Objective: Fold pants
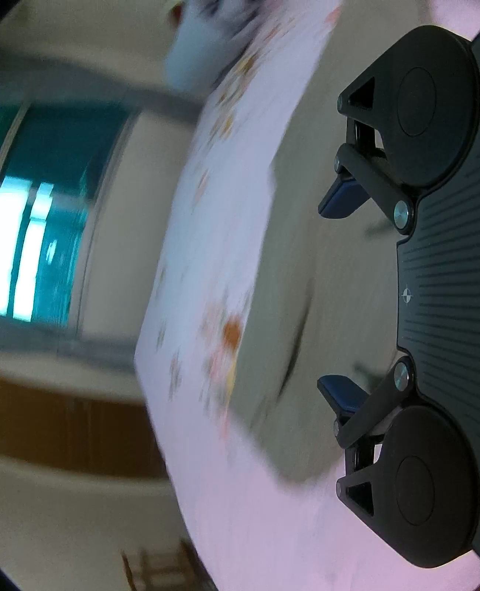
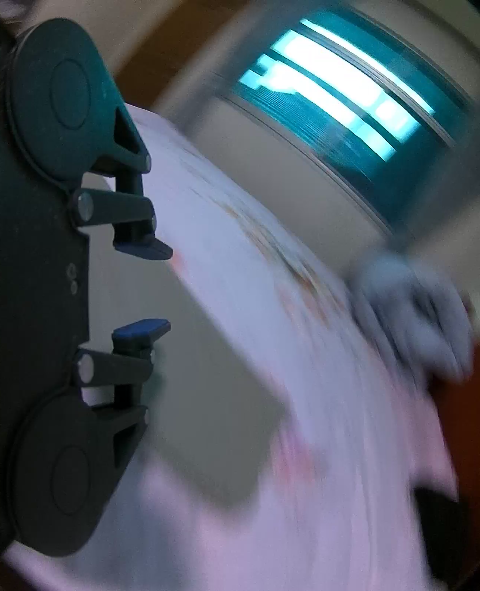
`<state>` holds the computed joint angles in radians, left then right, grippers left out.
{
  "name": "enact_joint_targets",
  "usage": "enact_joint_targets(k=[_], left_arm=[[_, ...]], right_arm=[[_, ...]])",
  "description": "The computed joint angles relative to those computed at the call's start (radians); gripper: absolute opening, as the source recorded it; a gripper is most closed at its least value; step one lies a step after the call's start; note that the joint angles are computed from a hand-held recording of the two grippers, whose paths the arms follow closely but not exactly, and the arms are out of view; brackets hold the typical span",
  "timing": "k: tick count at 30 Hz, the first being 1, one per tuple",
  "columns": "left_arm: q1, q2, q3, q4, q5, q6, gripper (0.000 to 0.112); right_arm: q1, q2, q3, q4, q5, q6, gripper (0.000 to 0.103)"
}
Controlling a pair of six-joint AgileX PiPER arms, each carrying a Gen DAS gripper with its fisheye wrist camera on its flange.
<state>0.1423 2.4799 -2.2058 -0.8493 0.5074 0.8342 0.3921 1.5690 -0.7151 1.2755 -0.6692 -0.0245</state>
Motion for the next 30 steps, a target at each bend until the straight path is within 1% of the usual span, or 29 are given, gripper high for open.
enact_joint_targets(k=[1,3,4,5,6,7,8,9,10,11,12,13,14,16,18,19,20,21,22,24,25,26,27,28,29,30], left_arm=[[-0.032,-0.046,0.090,-0.062,-0.017,0.100,0.091],[-0.097,-0.110,0.220,-0.153,-0.058,0.278,0.091],[-0.137,-0.128,0.255,-0.150,-0.086,0.316,0.091],[-0.176,-0.144,0.286,-0.116,-0.115,0.314,0.091],[-0.217,-0.151,0.307,-0.057,-0.149,0.272,0.091],[-0.249,-0.138,0.302,0.034,-0.149,0.189,0.091],[-0.265,-0.112,0.280,0.122,-0.109,0.089,0.092],[-0.282,-0.112,0.294,0.193,-0.110,-0.011,0.092],[-0.301,-0.128,0.324,0.270,-0.150,-0.091,0.092],[-0.307,-0.142,0.336,0.311,-0.152,-0.132,0.092],[-0.299,-0.137,0.308,0.324,-0.113,-0.169,0.092],[-0.289,-0.145,0.304,0.306,-0.085,-0.166,0.092],[-0.281,-0.152,0.301,0.271,-0.074,-0.141,0.092],[-0.269,-0.211,0.387,0.095,-0.107,0.002,0.092],[-0.280,-0.224,0.429,-0.098,-0.152,0.176,0.092],[-0.295,-0.233,0.439,-0.152,-0.150,0.223,0.092],[-0.326,-0.208,0.410,-0.165,-0.161,0.230,0.092],[-0.354,-0.201,0.404,-0.145,-0.178,0.212,0.092],[-0.383,-0.190,0.390,-0.084,-0.195,0.160,0.092],[-0.426,-0.150,0.341,0.108,-0.208,-0.032,0.092],[-0.441,-0.126,0.325,0.199,-0.191,-0.124,0.093],[-0.456,-0.120,0.350,0.266,-0.214,-0.176,0.093],[-0.474,-0.148,0.415,0.294,-0.277,-0.188,0.093],[-0.486,-0.173,0.469,0.281,-0.319,-0.174,0.093],[-0.485,-0.190,0.492,0.232,-0.326,-0.137,0.093],[-0.485,-0.204,0.501,0.219,-0.320,-0.140,0.093]], right_arm=[[-0.001,-0.041,0.070,0.020,-0.021,0.063,0.029],[-0.014,-0.091,0.161,0.017,-0.027,0.168,0.028],[-0.012,-0.107,0.194,0.025,-0.045,0.209,0.028],[-0.014,-0.114,0.219,0.005,-0.057,0.254,0.028],[-0.018,-0.122,0.246,-0.026,-0.066,0.304,0.028],[-0.022,-0.122,0.266,-0.056,-0.072,0.360,0.028],[-0.028,-0.116,0.275,-0.082,-0.075,0.408,0.028],[-0.059,-0.123,0.294,-0.136,-0.061,0.453,0.028],[-0.067,-0.118,0.305,-0.179,-0.063,0.499,0.029],[-0.084,-0.111,0.314,-0.230,-0.060,0.544,0.029],[-0.096,-0.116,0.327,-0.267,-0.056,0.580,0.029],[-0.096,-0.119,0.348,-0.300,-0.067,0.622,0.029],[-0.099,-0.142,0.378,-0.332,-0.077,0.655,0.029],[-0.128,-0.130,0.393,-0.422,-0.086,0.735,0.029],[-0.110,-0.130,0.421,-0.441,-0.119,0.799,0.029],[-0.124,-0.110,0.417,-0.465,-0.127,0.837,0.029],[-0.132,-0.095,0.412,-0.479,-0.132,0.860,0.029],[-0.140,-0.081,0.407,-0.497,-0.137,0.884,0.029],[-0.143,-0.069,0.403,-0.506,-0.138,0.905,0.029],[-0.142,-0.049,0.395,-0.508,-0.139,0.918,0.029],[-0.134,-0.049,0.396,-0.498,-0.139,0.916,0.029],[-0.133,-0.047,0.402,-0.502,-0.143,0.930,0.029],[-0.132,-0.047,0.412,-0.508,-0.153,0.948,0.029],[-0.127,-0.050,0.423,-0.498,-0.165,0.954,0.029],[-0.125,-0.055,0.430,-0.489,-0.171,0.954,0.029],[-0.131,-0.060,0.436,-0.490,-0.174,0.954,0.030]])
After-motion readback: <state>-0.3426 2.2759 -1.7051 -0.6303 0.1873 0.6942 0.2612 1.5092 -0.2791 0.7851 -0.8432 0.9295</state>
